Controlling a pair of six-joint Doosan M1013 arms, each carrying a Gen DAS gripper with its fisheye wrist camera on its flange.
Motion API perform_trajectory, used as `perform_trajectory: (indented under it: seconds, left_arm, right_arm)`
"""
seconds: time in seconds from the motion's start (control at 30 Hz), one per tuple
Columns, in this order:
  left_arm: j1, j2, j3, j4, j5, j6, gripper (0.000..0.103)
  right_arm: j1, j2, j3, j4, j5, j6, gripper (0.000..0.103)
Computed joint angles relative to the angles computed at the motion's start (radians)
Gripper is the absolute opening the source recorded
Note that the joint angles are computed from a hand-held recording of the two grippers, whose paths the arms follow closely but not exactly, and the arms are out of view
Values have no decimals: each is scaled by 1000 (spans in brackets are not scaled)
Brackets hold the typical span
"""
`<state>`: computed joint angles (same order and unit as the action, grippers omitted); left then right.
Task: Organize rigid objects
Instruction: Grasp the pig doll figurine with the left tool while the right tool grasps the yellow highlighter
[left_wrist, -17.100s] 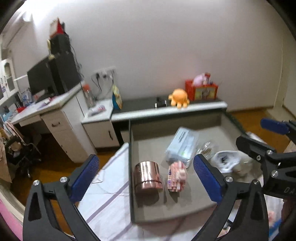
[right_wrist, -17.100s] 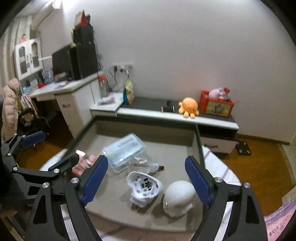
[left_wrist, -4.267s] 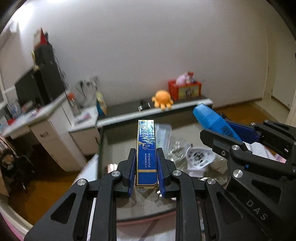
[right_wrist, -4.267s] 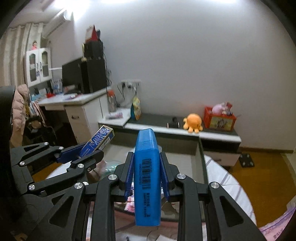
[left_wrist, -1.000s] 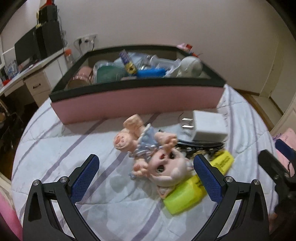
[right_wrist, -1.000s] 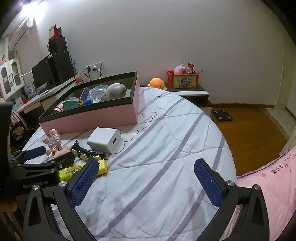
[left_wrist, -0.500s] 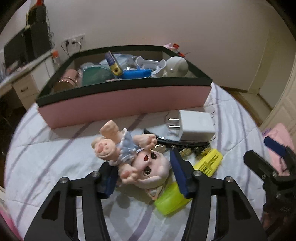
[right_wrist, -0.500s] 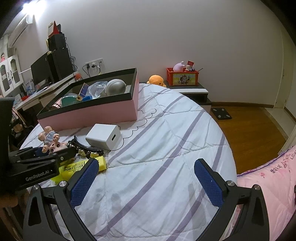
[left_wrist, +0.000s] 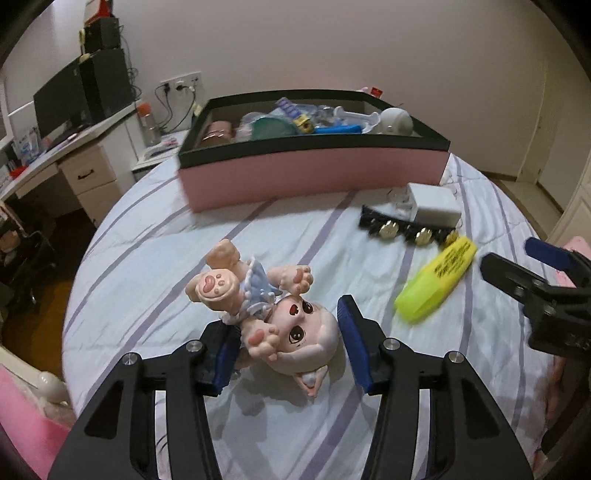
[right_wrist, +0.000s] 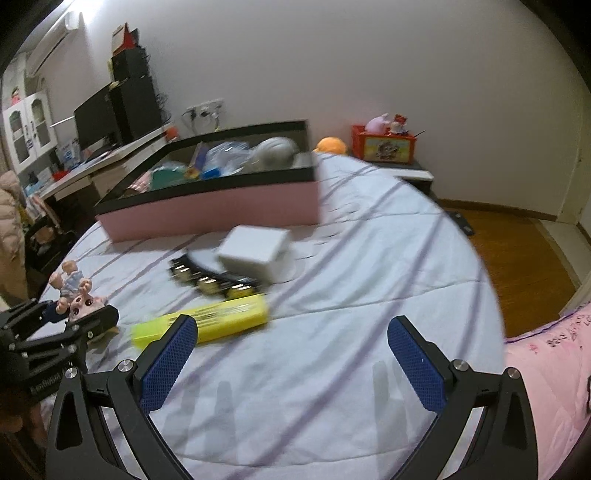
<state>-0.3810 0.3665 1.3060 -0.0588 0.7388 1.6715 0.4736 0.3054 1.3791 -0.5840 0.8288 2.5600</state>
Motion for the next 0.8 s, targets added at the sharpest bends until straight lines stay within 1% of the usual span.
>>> perform_trajectory:
  seconds: [0.13,0.2,0.27,0.3,0.33,0.43,0.53,0.6,0.67,0.73,0.8]
  left_arm:
    - [14,-26,39,-11,-16,19,52]
    - [23,-32,47,-41,-15,40,52]
    - [27,-32,48,-64,-15,57,53]
    - [29,-32,49,-75,-15,67,53]
    - [31,-32,50,-85,-17,75,53]
    - [41,-30,50,-128,-17,87,54]
    - [46,-29,53,-155,-21,96,55]
    - [47,-30,57,-163,-29,95,57]
    - [46,-28,59,-154,-29,85,61]
    - [42,-30,65,-143,-39,83,63]
    - [38,-31,69,-123,-42,75,64]
  right_arm:
    - [16,44,-63,66,39,-33,103]
    - [28,67,-94,48,70,-10,103]
    - [36,98,-139,34,132,10,103]
    - [38,108,-152,33,145,15,103]
    - [38,123,-175,38,175,13,103]
    - [34,142,-199,62,204,-15,103]
    - [30,133,-185,71,208,-15,103]
    - [36,123,-171,29,233,4,103]
    - [34,105,-143,26,250,18,103]
    - [32,85,-114,18,252,35,103]
    - [33,68,-88,-4,275,59,103]
